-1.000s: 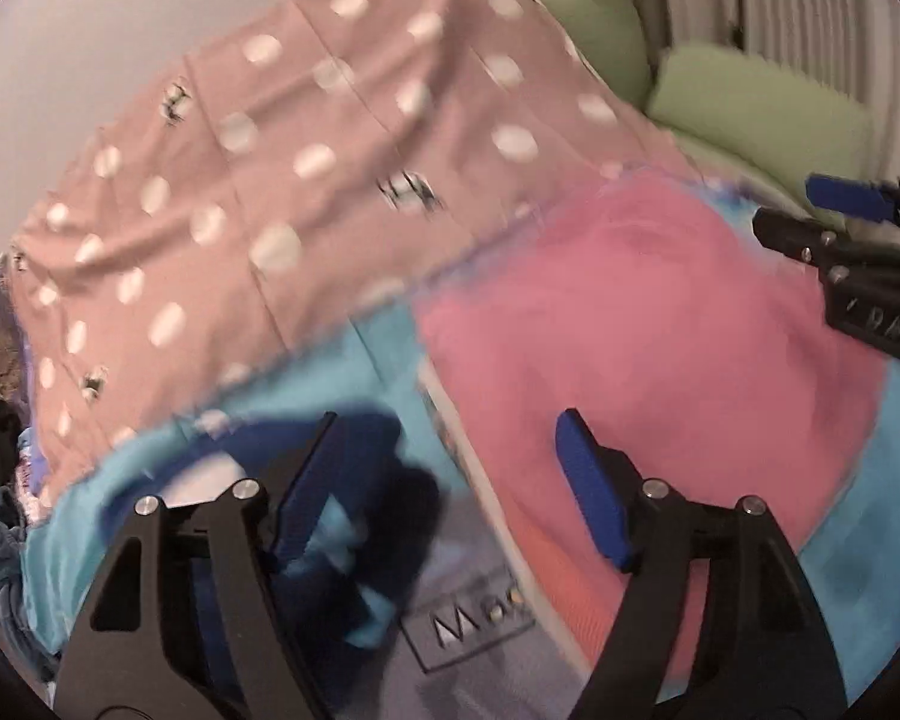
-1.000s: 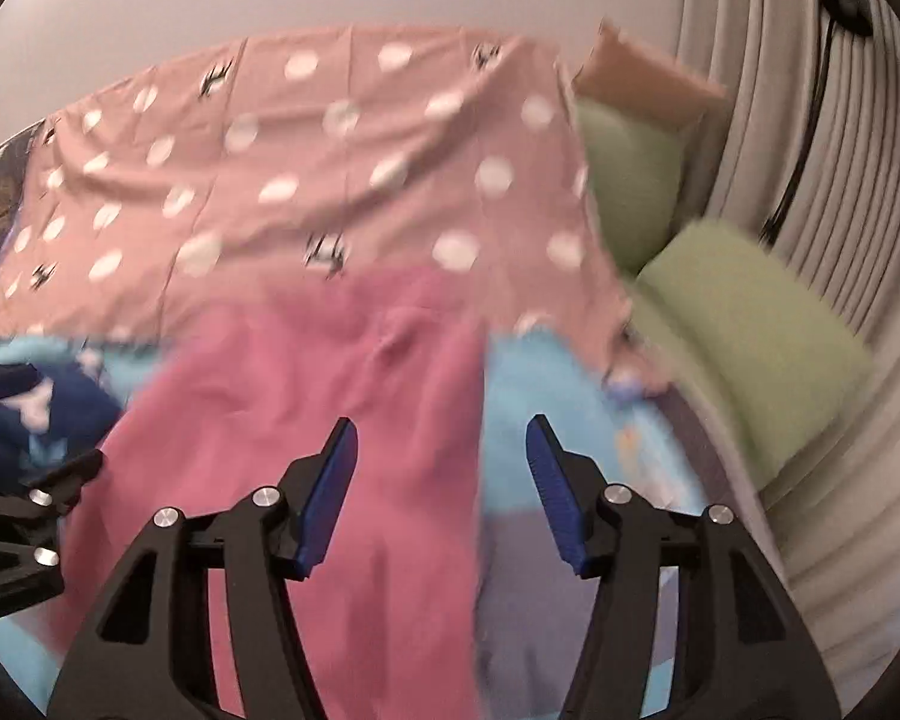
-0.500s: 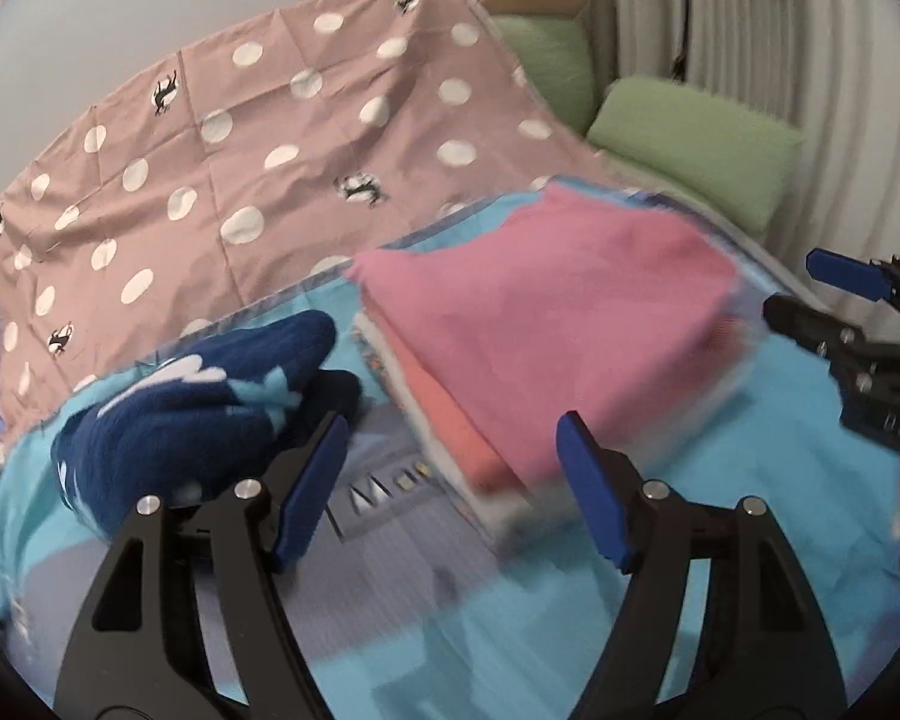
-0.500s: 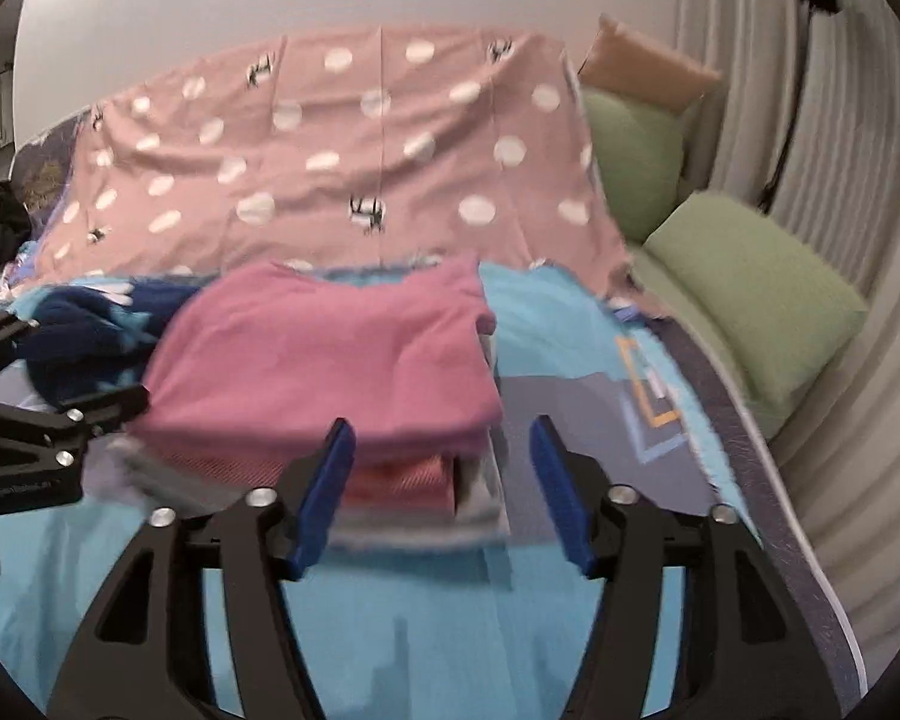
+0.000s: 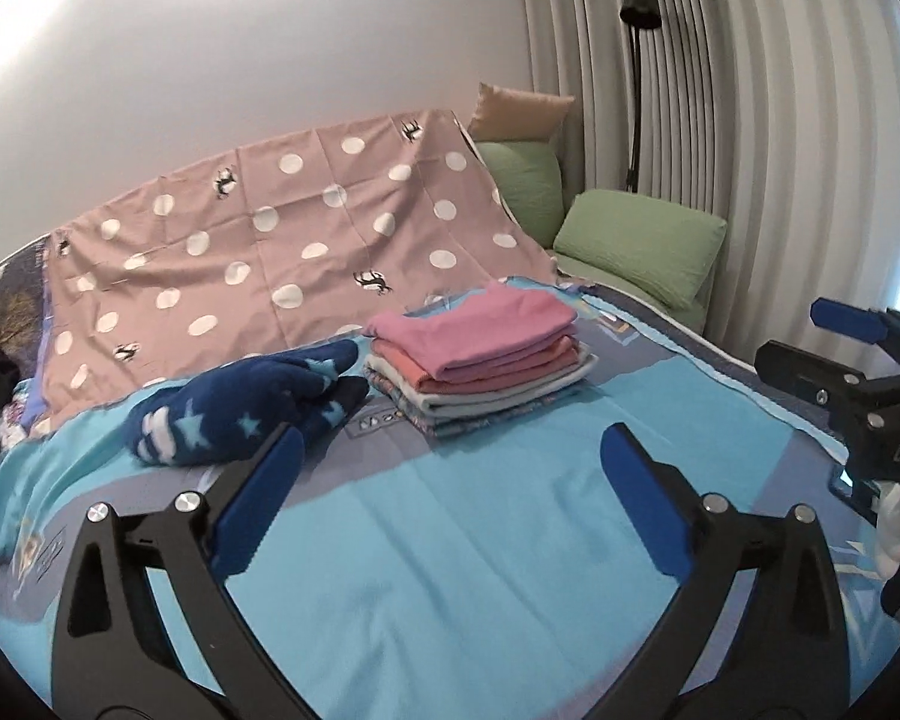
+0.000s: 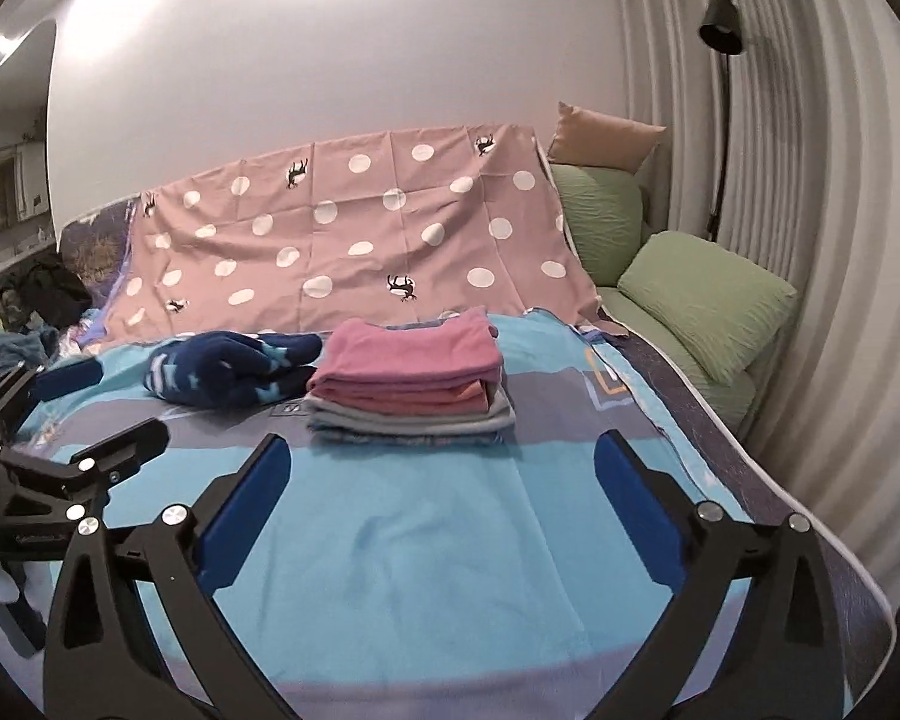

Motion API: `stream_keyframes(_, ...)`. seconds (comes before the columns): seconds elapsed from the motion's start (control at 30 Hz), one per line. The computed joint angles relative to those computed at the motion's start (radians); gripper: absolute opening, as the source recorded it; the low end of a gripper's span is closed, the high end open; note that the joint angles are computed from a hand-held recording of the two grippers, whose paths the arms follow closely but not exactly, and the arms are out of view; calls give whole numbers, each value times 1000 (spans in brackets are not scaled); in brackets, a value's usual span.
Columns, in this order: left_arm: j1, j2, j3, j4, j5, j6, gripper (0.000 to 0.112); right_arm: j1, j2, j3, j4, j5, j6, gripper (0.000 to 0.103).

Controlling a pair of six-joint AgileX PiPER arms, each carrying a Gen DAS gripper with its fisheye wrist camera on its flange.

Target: Fold small clothes

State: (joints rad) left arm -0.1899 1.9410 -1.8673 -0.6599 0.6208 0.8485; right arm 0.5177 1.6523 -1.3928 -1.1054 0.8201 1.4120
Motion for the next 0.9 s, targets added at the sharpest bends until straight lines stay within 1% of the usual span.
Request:
stream_keyframes(0.07, 11, -89, 121, -41, -24, 41, 101, 38, -41, 38, 3, 18, 50, 101)
stream_keyframes(0.13, 27, -165, 209, -72, -19, 71, 101, 82, -64, 59, 2, 58, 83, 101)
stream_keyframes(0.23, 39, -269, 325, -73, -29, 71, 101, 170, -87, 83, -23, 152, 140, 101)
stream_keyframes(0.27, 34, -300, 358, -37, -43, 33, 101, 185, -90, 86, -22, 166, 145, 101)
stream_keyframes(0.37, 6, -382, 452, 175, -104, -190, 101, 231, -110, 116, 9, 199, 156, 101)
stream_keyframes(0.4, 8, -409, 487, 191, -107, -219, 101, 242, -118, 131, 19, 206, 167, 101)
stream_keyframes(0.47, 32, -431, 513, 122, -70, -174, 101, 259, -137, 163, 37, 211, 197, 101)
stream_keyframes(0.5, 49, -441, 522, 81, -32, -146, 101, 267, -147, 178, 48, 212, 210, 101)
stream_keyframes(0.57, 64, -457, 538, 57, -5, -128, 101, 284, -163, 199, 57, 222, 233, 101)
stream_keyframes(0.67, 69, -496, 580, 36, -19, -93, 101, 326, -172, 207, 42, 272, 257, 101)
stream_keyframes(0.77, 80, -529, 602, -8, 1, -51, 101, 363, -175, 205, 22, 322, 275, 101)
stream_keyframes(0.9, 77, -559, 622, -18, 3, -45, 101, 394, -184, 209, 17, 350, 290, 101)
